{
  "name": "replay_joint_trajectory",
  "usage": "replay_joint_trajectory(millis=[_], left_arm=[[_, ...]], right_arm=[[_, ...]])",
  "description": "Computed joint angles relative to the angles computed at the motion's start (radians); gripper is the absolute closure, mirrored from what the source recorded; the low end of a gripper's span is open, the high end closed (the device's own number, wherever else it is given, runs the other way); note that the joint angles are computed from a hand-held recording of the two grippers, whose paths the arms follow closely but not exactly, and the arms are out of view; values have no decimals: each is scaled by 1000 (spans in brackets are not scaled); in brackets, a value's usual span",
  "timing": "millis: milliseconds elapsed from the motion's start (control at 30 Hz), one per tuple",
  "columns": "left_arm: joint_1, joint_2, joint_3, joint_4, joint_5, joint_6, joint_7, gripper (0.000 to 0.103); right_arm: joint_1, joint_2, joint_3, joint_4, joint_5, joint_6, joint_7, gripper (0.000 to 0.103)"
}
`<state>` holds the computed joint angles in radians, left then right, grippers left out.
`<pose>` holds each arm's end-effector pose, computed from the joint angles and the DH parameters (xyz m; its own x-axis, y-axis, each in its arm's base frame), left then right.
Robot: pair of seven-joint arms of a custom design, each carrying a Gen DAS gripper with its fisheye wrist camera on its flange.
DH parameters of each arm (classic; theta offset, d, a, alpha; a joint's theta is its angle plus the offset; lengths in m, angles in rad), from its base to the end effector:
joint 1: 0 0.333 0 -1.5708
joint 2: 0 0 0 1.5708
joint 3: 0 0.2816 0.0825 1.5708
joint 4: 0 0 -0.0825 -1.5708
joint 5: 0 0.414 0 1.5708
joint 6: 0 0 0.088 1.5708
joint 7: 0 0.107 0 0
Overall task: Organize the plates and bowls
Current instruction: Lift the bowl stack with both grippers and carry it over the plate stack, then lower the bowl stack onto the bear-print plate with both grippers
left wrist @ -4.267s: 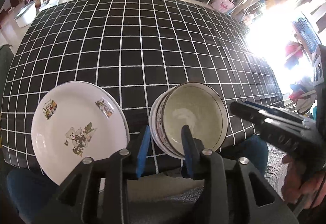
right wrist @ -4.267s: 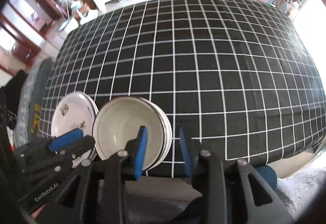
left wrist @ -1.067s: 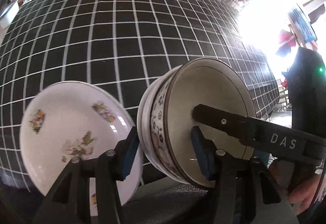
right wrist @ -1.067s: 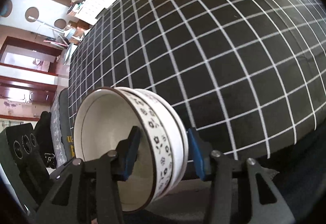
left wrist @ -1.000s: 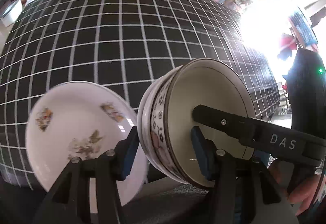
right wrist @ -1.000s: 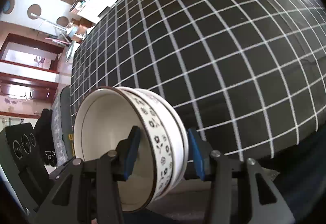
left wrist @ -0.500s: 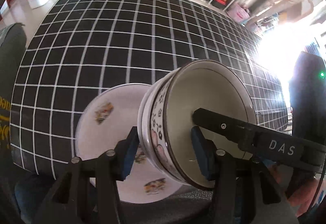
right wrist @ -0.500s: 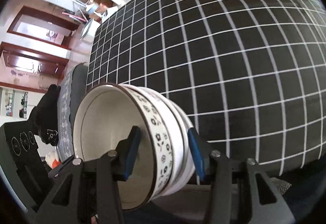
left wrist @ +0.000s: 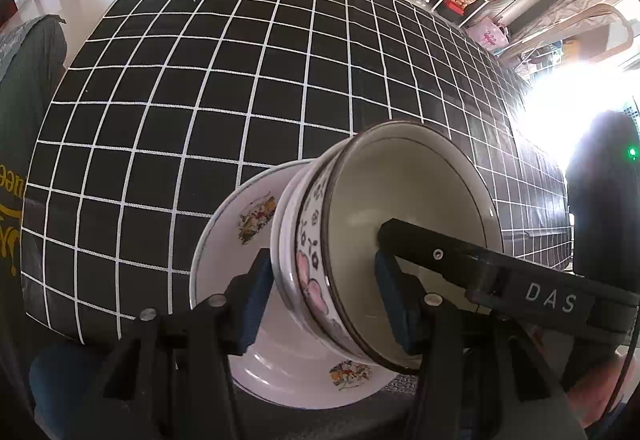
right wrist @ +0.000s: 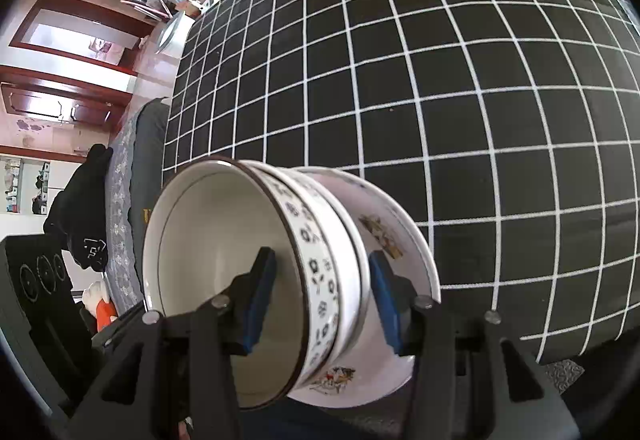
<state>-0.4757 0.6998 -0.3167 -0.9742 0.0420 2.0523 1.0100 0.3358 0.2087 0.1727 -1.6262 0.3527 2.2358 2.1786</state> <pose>0.6095 -0.4918 0.4838 -0.1659 -0.9252 0.3413 -0.9662 0.0833 -0.2438 0.5957 0.3341 0.5029 -0.2135 -0.8392 -0.5002 -0.9544 0.2884 -0.0765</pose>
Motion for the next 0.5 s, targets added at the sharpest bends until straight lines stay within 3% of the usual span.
replay_joint_trajectory(millis=[500], left_arm=[[12,-58,-6,-101,8,53,-2,54]], right_arm=[[6,1,3,-15,-32,22,15,51]])
